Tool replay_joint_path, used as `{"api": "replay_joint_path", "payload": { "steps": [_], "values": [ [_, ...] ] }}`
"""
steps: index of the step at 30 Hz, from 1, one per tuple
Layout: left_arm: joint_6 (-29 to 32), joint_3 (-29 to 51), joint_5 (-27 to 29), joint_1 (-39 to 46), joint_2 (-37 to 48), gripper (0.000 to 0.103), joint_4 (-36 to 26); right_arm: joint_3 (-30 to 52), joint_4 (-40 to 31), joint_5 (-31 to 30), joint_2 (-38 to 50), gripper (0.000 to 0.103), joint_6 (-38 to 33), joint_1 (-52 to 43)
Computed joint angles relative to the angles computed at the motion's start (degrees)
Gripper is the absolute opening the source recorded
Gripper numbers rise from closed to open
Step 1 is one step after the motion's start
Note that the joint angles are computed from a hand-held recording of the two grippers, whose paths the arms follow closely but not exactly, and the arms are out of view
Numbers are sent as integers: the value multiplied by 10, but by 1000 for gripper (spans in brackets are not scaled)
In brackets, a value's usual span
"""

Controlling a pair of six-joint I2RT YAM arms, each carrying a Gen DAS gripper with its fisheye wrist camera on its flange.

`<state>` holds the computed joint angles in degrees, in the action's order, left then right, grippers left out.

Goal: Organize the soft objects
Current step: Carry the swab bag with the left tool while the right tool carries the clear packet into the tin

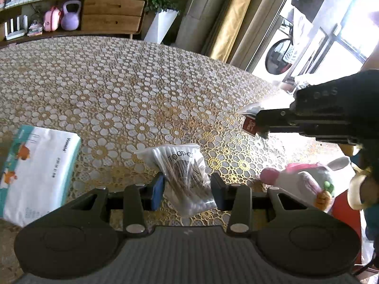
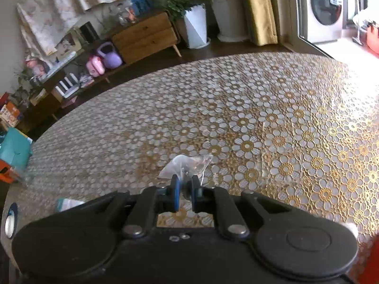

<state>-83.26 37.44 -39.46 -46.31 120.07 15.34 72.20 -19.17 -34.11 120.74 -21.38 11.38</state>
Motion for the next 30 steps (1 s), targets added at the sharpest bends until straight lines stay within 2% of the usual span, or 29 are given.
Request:
{"api": "replay_joint_path", "payload": {
  "steps": [6,13,21,30],
  "values": [
    [-18,-4,-25,-32,-55,42,-64,-46,-26,-42,-67,9,-32,-30],
    [-54,24,-60,-88,-114,42,-180,-98,-78,-90,-155,9,-96,-91],
    [-80,99,-100,-161,-143,42,-309,-119,-170,-141,-218,9,-192,-188],
    [-58,216,-132,-225,-120,42,-396,-93,-309,-185,-231,9,-339,-328]
  ]
}}
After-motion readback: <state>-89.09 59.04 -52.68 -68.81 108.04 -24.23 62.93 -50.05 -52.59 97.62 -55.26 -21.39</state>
